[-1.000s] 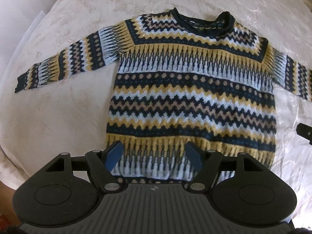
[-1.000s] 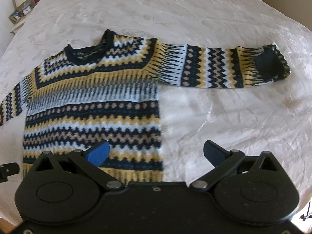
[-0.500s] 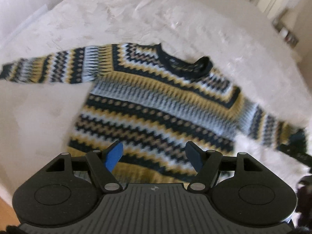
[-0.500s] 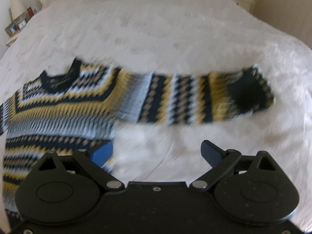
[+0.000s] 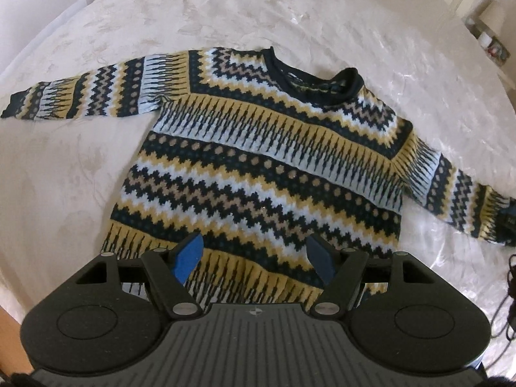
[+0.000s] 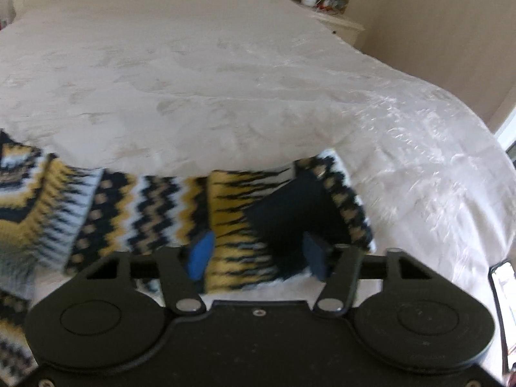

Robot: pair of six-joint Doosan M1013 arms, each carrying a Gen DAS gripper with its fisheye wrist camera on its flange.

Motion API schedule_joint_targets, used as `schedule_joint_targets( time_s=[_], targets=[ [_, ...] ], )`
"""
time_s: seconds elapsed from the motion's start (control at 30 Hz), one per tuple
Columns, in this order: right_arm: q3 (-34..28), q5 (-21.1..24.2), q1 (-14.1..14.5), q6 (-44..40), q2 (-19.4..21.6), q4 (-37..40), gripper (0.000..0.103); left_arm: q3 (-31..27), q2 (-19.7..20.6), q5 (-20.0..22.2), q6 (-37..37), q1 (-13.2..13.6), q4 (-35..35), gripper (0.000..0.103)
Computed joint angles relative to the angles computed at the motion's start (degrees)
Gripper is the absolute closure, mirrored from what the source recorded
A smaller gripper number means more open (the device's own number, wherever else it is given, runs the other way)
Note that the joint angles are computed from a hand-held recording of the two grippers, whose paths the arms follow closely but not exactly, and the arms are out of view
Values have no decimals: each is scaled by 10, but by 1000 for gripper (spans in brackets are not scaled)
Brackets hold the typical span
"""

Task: Fold small clothes
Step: 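Move the right tool to the navy sleeve cuff and close on it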

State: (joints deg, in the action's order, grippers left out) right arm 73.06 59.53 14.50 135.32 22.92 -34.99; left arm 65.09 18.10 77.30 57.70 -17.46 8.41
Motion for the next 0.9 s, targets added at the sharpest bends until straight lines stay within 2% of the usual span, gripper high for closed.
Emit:
schedule_joint_targets(
  time_s=[0.27,0.37,0.43,0.57,0.67,0.7,0.73,0.77,0.8,0.83,0.9],
  targets=[
    [13,-4,4,36,16,-77,62,-16,14,10,18,-9,8,33],
    [18,-1,4,47,15,-96,77,-21,18,8,23,-9,8,33],
    [29,-16,0,62,5,-89,93,-21,19,4,26,-9,6,33],
    [50,-32,-6,93,-18,-87,98,-21,21,-3,33,-9,4,33],
    [63,-47,-1,67,-31,-95,93,-20,21,-4,36,-9,1,36],
    [66,-51,2,59,-34,-101,84,-20,21,-4,37,-9,0,41],
    [65,-51,6,47,-32,-107,70,-20,21,-3,39,-10,1,41],
    [63,-50,9,41,-30,-111,60,-20,21,-3,40,-10,2,41],
    [61,-48,12,39,-26,-114,44,-20,21,-5,40,-10,4,41],
    [56,-45,15,41,-19,-121,38,-19,20,-7,40,-11,6,41],
    [46,-33,19,35,-10,-122,38,-17,18,-10,37,-11,12,41]
  ],
)
